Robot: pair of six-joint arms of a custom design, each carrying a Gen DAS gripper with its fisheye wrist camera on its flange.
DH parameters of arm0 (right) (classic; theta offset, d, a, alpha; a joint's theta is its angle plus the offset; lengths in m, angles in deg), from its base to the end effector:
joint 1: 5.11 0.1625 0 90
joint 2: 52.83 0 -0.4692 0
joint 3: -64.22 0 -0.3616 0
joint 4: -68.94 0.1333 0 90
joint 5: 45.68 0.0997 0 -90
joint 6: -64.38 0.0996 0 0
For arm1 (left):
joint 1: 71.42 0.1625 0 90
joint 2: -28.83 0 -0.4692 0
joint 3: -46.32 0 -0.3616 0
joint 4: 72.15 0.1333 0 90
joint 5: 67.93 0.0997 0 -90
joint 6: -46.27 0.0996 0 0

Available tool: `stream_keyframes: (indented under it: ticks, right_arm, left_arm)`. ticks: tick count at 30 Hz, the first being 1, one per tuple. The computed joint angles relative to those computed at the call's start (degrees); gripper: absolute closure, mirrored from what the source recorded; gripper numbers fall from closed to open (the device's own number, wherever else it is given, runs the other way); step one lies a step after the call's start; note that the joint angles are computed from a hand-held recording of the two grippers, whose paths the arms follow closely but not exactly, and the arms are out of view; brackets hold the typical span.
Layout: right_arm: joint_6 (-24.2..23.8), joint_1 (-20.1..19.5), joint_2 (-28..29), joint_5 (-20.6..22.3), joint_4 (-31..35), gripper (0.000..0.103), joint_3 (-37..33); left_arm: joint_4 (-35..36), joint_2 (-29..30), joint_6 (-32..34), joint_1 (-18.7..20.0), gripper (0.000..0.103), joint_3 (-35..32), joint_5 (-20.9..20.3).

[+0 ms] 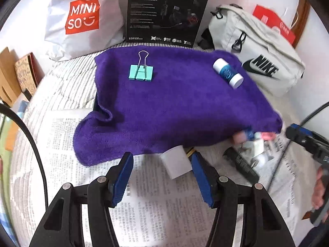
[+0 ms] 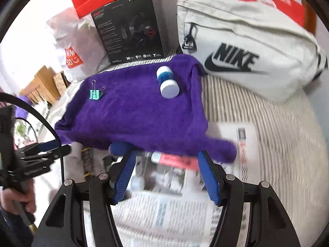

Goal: Organize rigid objects
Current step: 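Grasp the white tape roll with the left tool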

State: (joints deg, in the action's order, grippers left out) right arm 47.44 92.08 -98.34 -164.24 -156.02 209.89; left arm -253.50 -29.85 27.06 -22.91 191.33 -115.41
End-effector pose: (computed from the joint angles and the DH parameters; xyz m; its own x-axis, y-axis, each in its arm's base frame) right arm 0.1347 -0.3830 0.1264 -0.8363 -0.0836 0.5418 -0.3622 0.8262 -0.4316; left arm -0.0967 -0.4121 0.1381 -0.7755 0.1737 -0.6070 0.4287 0.8507 -0.3042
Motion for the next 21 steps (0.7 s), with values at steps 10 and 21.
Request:
stream_keyframes:
  ticks: [10, 21]
  right_arm:
    - [-2.5, 2.1, 3.4, -6.6, -9.5, 0.039, 3.3]
    - [-4.6, 0.2, 4.5, -4.2, -11.4, 0.039, 4.8]
  left_arm:
    - [3.0, 4.0, -4.1, 1.6, 0.047, -2.7, 0.6]
    - [0.2, 5.9, 1.6, 0.5, 0.075, -1.2, 4.3]
